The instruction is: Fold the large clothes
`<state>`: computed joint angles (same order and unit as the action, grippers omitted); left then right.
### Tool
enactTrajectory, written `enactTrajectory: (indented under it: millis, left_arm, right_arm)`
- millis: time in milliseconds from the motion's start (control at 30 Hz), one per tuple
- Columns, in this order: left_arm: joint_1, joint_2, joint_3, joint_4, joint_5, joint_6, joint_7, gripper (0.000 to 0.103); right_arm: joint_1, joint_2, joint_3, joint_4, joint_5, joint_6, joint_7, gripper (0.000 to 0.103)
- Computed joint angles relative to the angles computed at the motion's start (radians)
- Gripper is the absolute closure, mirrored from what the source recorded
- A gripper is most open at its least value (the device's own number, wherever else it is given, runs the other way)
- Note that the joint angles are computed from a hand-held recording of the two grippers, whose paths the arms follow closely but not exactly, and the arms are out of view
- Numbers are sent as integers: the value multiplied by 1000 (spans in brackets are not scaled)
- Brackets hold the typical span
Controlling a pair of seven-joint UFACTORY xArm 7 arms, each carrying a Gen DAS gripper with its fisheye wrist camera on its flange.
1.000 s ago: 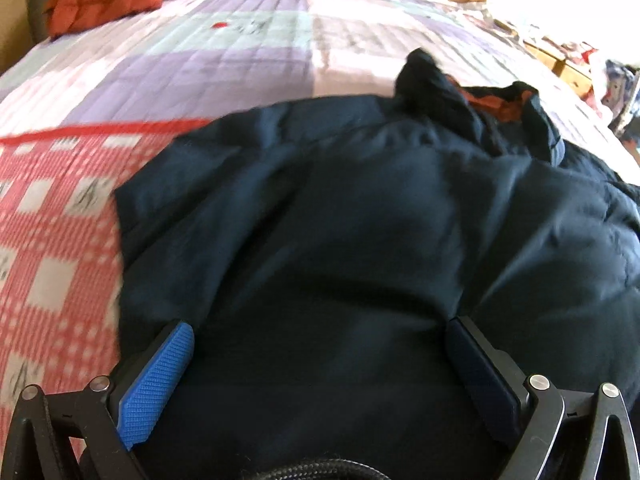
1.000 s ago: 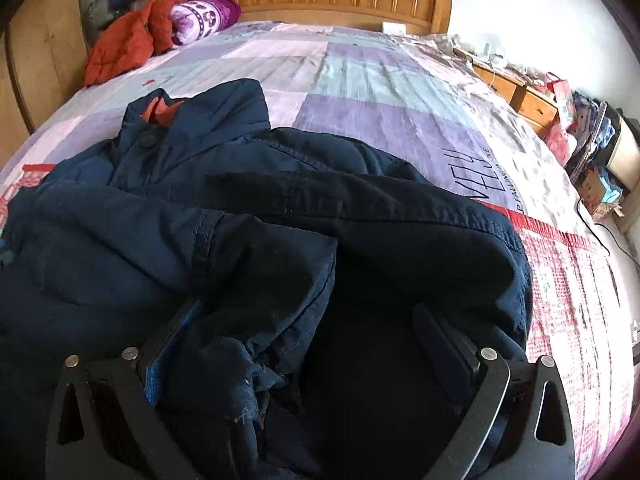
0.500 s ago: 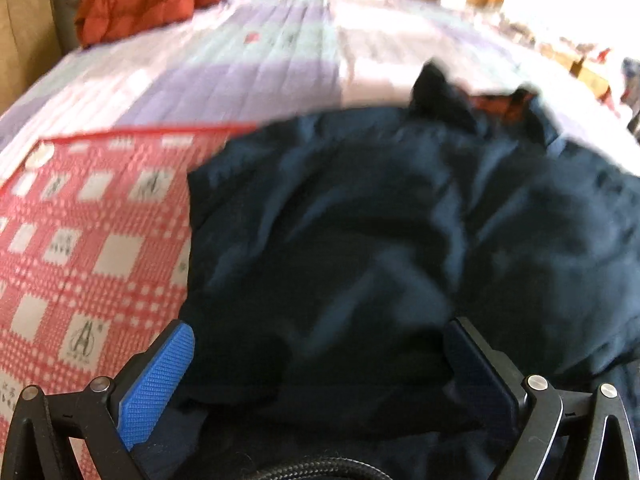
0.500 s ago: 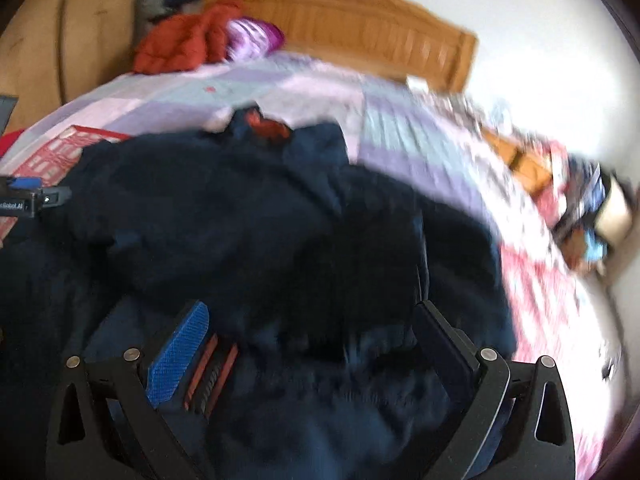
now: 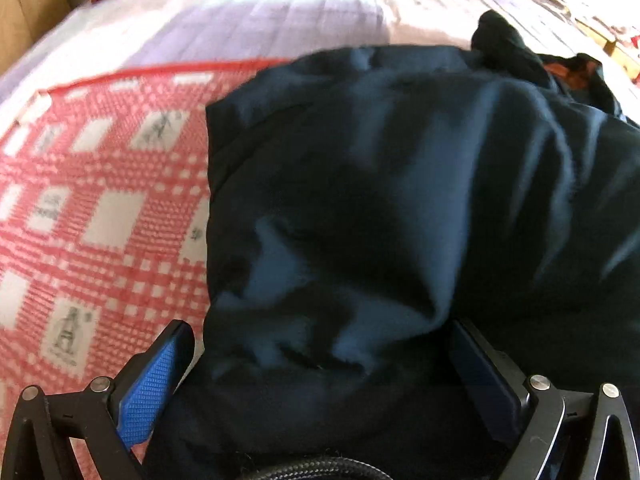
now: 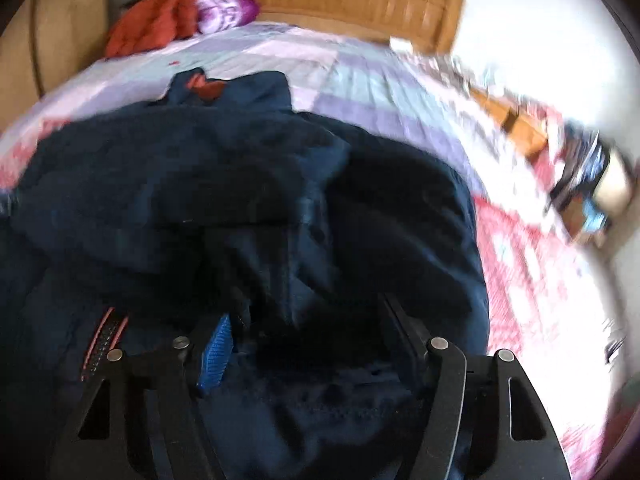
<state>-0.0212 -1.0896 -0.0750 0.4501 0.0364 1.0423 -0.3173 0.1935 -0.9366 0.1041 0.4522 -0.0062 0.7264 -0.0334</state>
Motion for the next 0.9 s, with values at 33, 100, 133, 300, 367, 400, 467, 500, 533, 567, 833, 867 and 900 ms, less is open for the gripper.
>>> enactTrajectory:
  millis: [33,100,133,300,367,400,467,500,533,567,833,867,900]
  left_arm:
    - [-1,9,2,4,-2,2,0,0]
    - [-1,18,-11,24,11,20,6,0]
    - [-2,11,-14,30,13,29,3,0]
    - [-49,-139,-15,53,-26,31,11,1]
    - [-69,-156,-48,77,-28,-8,17,1]
    - [-81,-137,-64,94,-34,-37,19,1]
    - [-98,-67,-97,126,-47,-100,9,1]
    - [-97,-19,-119,143,-47,-126,-5,1]
    - [-95,20,-125,157,-41,-142,-12,1]
    - [-88,65,-141,166,-36,-156,-32,1]
    - [-103,78,-94,74,-8,-115,-94,0]
    - [-102,62,-88,66,-2,-109,-92,0]
    - [-105,52,-82,57,-1,-111,-89,0]
  right_arm:
    - [2,-1,-1,1,1,4,-1,32]
    - [-1,-17,33,-2,-38,0,-17,32]
    - [2,-24,40,-1,-45,3,-19,32]
    - [21,-172,72,-29,-49,20,15,32]
    - [35,-215,97,-26,-47,9,40,25]
    - [39,-216,127,-15,-45,-21,67,22]
    - [36,-159,174,26,-36,-89,131,15]
    - [44,-101,187,57,-21,-132,164,14]
    - [53,-36,199,91,-13,-159,187,11]
    - [53,49,219,136,-18,-177,204,11]
    - [-43,301,123,189,-118,-102,284,3]
    - [-57,283,71,161,-100,-95,285,0]
    - [-29,281,-13,138,-40,-114,243,0]
